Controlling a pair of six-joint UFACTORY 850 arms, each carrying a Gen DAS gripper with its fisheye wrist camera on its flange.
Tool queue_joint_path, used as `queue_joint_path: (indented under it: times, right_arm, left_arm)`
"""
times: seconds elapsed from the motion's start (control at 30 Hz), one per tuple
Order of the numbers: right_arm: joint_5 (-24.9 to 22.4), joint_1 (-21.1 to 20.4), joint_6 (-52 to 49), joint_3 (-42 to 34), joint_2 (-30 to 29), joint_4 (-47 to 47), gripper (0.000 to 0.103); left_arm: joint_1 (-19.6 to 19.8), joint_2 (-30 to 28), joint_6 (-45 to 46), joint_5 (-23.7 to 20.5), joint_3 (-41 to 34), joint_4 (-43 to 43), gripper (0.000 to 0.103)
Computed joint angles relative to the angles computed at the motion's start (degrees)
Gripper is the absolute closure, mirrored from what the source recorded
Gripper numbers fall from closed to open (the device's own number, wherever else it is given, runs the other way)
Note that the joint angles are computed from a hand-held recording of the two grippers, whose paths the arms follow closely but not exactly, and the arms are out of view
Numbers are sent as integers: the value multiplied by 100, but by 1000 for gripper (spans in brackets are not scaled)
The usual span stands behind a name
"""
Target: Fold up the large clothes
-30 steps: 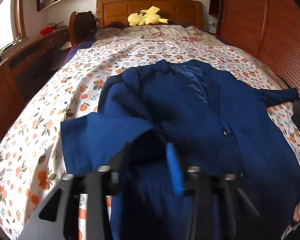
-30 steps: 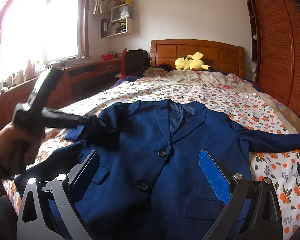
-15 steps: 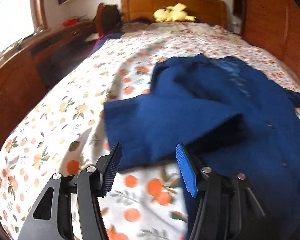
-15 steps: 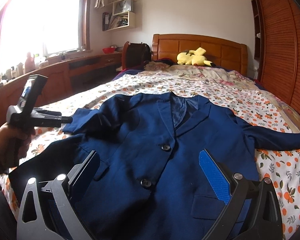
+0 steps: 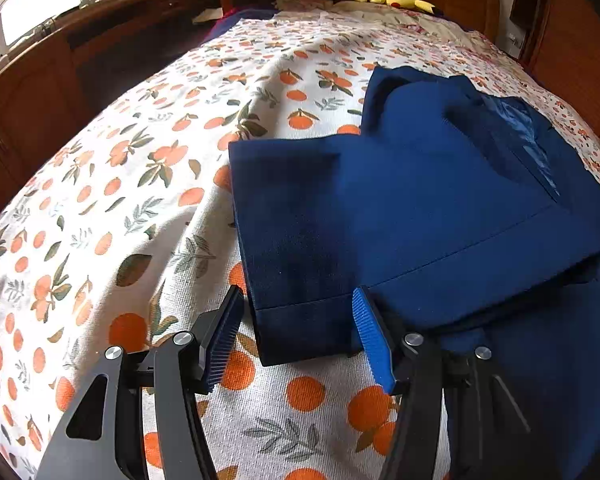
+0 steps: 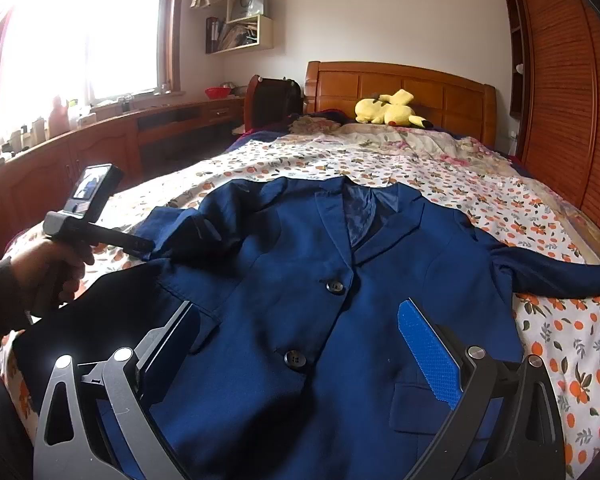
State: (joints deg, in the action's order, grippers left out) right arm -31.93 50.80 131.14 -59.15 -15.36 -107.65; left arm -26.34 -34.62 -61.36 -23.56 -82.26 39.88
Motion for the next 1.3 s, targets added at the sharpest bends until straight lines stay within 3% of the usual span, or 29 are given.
queue_joint_path:
  times: [0.1,0.3,0.87,1.0,1.03,1.1,1.3]
  right_arm:
    - [-44,4,38,51,71,-15,7]
    - [-203,14,250,293,321,-123,7]
    - [-350,-2,221,799,716,217,7]
    - [-349,35,221,797,714,167,7]
    - [-332,43,198,790,695,178,7]
    - [-280,35,135,766,659,211,7]
    - [-209,81,-99,700,602,370,7]
  left_arm:
    - [-50,5,241,-24,-61,-166,91]
    - [-471,425,-708,-209,16,1073,94]
    - [-1855,1055,-1963,-109,220,2575,93]
    - [-2041,1246,-2703,-24,630,3103,86]
    - [-2085,1287,-2931,-71,730,3294,80]
    - [-2179,1436,-3478,-62,1013,3816,51]
    - [-2312,1871,-4923,-251,1748,5107,31]
